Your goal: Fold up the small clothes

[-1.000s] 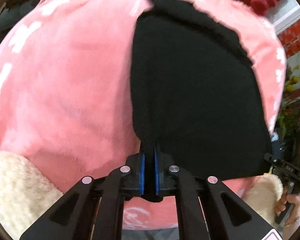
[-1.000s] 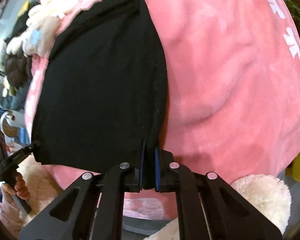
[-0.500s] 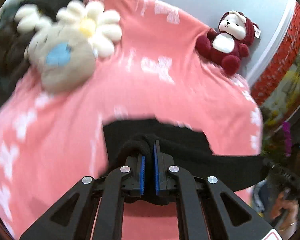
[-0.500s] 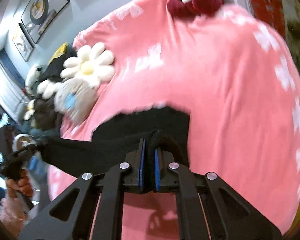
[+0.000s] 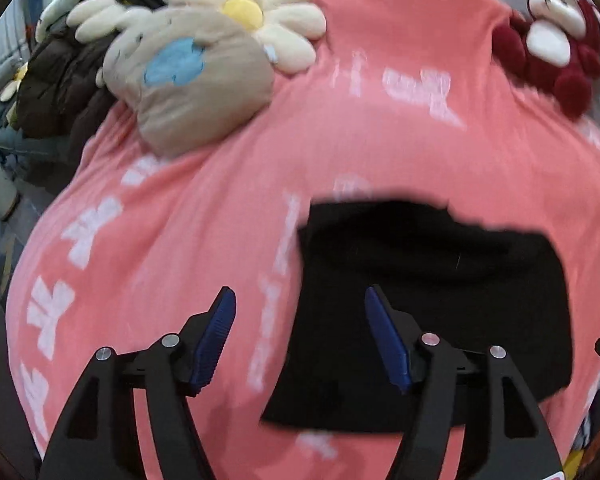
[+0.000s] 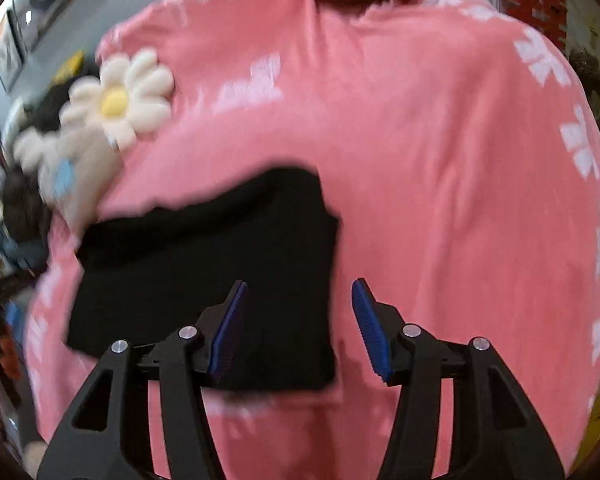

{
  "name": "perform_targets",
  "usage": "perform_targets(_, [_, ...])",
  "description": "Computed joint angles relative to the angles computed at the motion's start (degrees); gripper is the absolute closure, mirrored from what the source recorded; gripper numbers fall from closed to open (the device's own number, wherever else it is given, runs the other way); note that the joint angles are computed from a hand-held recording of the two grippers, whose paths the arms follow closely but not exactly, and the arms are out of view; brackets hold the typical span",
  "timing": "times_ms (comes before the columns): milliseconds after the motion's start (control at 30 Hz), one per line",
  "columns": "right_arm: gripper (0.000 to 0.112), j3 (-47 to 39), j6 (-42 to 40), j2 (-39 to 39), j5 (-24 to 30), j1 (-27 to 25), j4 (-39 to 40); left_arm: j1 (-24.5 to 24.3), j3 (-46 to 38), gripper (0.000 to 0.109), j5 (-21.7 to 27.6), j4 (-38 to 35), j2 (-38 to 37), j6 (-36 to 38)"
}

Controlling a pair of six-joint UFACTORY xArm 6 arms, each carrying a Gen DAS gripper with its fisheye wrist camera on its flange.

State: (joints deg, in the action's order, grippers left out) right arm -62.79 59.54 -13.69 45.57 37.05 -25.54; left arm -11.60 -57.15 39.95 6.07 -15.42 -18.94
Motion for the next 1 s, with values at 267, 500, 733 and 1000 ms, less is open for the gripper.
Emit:
perform_targets(267, [0.06, 1.23, -0.83, 0.21, -2.19, 1.1, 1.11, -0.67, 2.11, 0.044, -0.15, -5.05, 1.85, 3.38])
perform_targets(500, [0.06, -6.15, -3.83, 6.24, -0.49, 0.95, 2.22, -0.07, -16.22, 0.04, 7.67, -15.37, 18.46, 10.05])
perform_targets(733, [0.06, -6.94, -3.69, 7.4, -2.13, 1.82, 2.88, -0.37, -35.6, 0.041, 1.86, 0.18, 32.26, -3.3])
perform_targets(1000, [0.06, -11.22, -7.97, 12.82, -5.39, 2.69, 5.47, 1.95, -22.43, 0.033, -3.35, -6.27, 20.57, 0.78])
